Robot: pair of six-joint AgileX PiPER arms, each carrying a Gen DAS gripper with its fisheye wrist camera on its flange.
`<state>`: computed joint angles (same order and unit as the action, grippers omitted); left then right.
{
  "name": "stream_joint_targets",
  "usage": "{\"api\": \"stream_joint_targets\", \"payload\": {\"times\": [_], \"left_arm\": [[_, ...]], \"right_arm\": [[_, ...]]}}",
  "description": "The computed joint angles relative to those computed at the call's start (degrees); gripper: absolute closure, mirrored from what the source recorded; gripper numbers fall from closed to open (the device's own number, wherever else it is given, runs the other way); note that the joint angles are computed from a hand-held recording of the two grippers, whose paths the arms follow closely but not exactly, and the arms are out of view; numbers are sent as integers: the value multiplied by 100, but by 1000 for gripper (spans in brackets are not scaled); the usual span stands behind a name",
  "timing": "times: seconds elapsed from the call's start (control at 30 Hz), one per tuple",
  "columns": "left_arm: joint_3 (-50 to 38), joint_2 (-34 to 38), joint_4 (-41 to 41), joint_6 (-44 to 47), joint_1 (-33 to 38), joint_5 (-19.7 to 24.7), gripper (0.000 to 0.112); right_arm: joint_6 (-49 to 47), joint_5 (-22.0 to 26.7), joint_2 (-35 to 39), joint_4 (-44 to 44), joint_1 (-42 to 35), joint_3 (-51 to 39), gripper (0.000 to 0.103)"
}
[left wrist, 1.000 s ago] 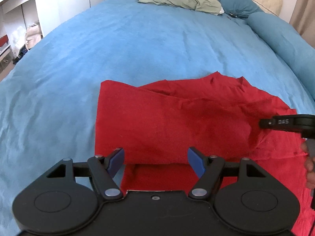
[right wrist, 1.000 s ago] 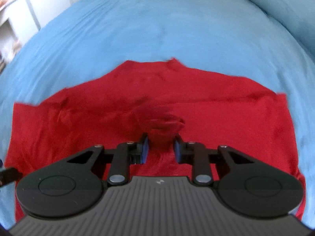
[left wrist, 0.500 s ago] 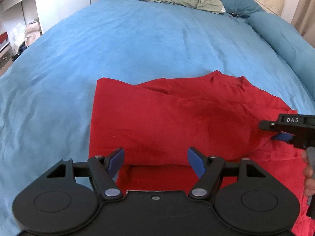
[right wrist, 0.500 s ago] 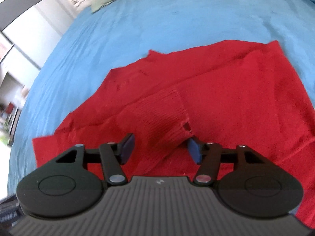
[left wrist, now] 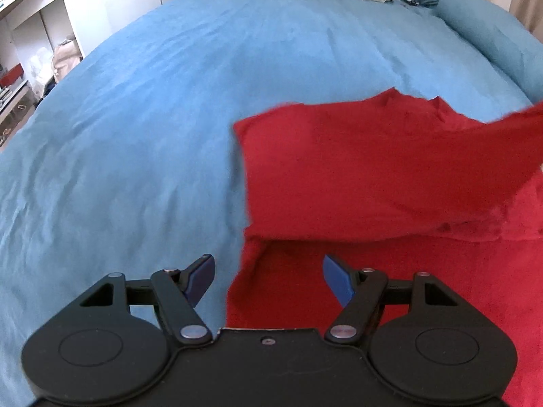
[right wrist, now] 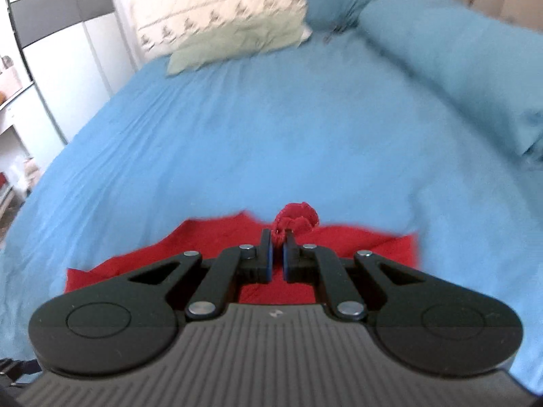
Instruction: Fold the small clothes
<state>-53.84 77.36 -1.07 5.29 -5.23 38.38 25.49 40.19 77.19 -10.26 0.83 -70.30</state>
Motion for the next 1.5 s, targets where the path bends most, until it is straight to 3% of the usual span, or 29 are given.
{"api": "stream_joint_targets", "payload": {"times": [0.13,0.33,0.4,0.47,0.63,0.77,0.93,1.07,1.3,1.4,1.47,1.5], "left_arm": [[-17,225,73,-186,11,-139,37],[-62,375,192,-382,28,-181,37],[-86,364,195,-399,35,-144,37],[-100,326,195,-372,27,-89,37],[-34,100,116,-295,26,129,37],[84,-32,144,-379,-20,186,37],[242,-113,235,-592,-101,171,37],[291,-188,263,-627,-133,140,37],[2,-572,72,-377,-57,512,37],[-320,-897,-37,-294,18,1039,34],[-562,-1162,-199,-163,160,1491,14],[-635,-1307,-205,-149,195,1671,10]], "right_arm": [[-414,10,-176,51,-523,469,82],[-814,-609,1,523,-1066,1425,82],[-517,-671,27,226,-1019,1588,78],[64,-542,94,-339,-893,1621,52],[332,-434,-314,-773,-575,1843,31],[-689,-733,-448,-108,-507,1952,28],[-836,-977,202,179,-693,1881,28],[-1762,-1305,361,1138,-1108,2004,25],[-3734,-711,-255,2577,-1740,1800,22],[-4559,-114,-827,3076,-2196,1619,4],[-4934,321,-1273,3238,-2516,1495,0],[-5178,593,-1440,3399,-2731,1419,0]]}}
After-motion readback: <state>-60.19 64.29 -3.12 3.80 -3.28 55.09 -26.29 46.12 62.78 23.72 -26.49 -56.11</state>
